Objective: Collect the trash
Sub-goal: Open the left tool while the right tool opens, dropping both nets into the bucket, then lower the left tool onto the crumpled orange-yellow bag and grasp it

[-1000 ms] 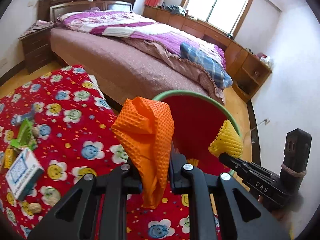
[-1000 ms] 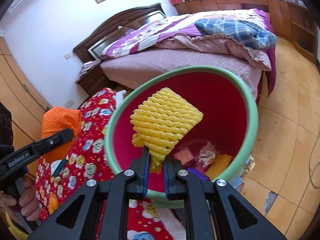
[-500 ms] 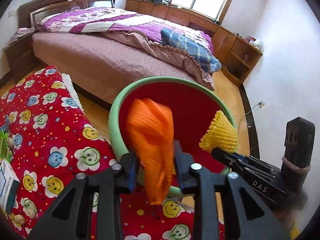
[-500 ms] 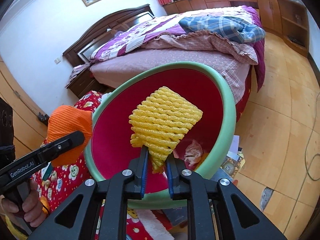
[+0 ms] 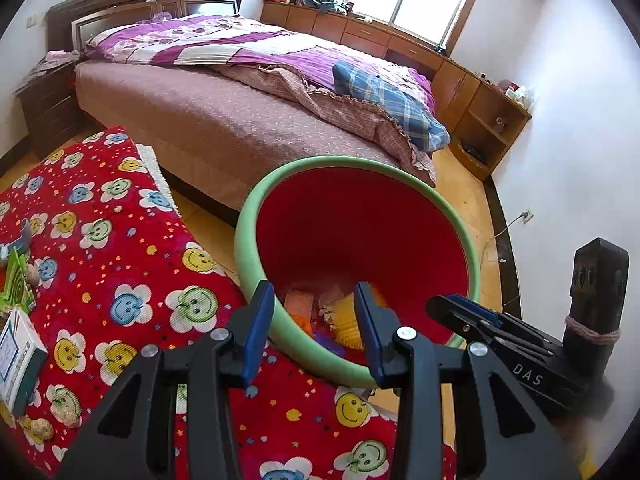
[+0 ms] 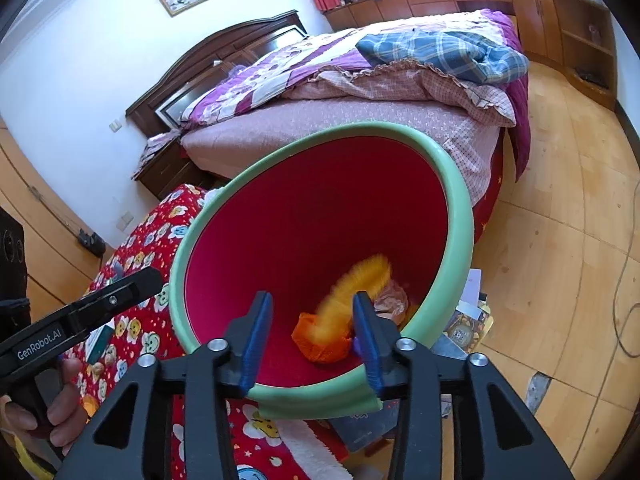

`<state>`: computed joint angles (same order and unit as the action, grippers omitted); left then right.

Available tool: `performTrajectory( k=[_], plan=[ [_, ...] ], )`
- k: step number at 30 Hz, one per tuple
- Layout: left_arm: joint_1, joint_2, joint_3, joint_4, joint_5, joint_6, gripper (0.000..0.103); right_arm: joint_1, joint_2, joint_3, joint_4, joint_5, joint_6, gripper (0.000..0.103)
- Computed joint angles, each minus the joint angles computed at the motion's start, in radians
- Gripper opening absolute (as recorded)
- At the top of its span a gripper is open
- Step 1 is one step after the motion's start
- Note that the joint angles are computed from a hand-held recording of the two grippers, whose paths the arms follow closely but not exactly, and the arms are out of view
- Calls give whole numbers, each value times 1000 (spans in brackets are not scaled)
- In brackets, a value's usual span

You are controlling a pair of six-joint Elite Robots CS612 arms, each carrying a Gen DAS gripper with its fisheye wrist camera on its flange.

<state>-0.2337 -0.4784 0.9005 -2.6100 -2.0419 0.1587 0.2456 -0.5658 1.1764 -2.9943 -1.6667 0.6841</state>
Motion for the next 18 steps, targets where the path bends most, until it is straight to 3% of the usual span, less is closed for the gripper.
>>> performTrajectory(
  k=[11, 14, 18],
  plan=[
    [19, -30, 51, -52, 7, -21, 41, 18, -22, 27, -39, -49, 8, 47],
    [27, -43, 72, -72, 16, -34, 41, 27, -26, 33, -58, -68, 3, 56],
    [38, -61, 106, -105, 36, -50, 41, 37, -29, 28, -65, -70, -6, 58]
  ],
)
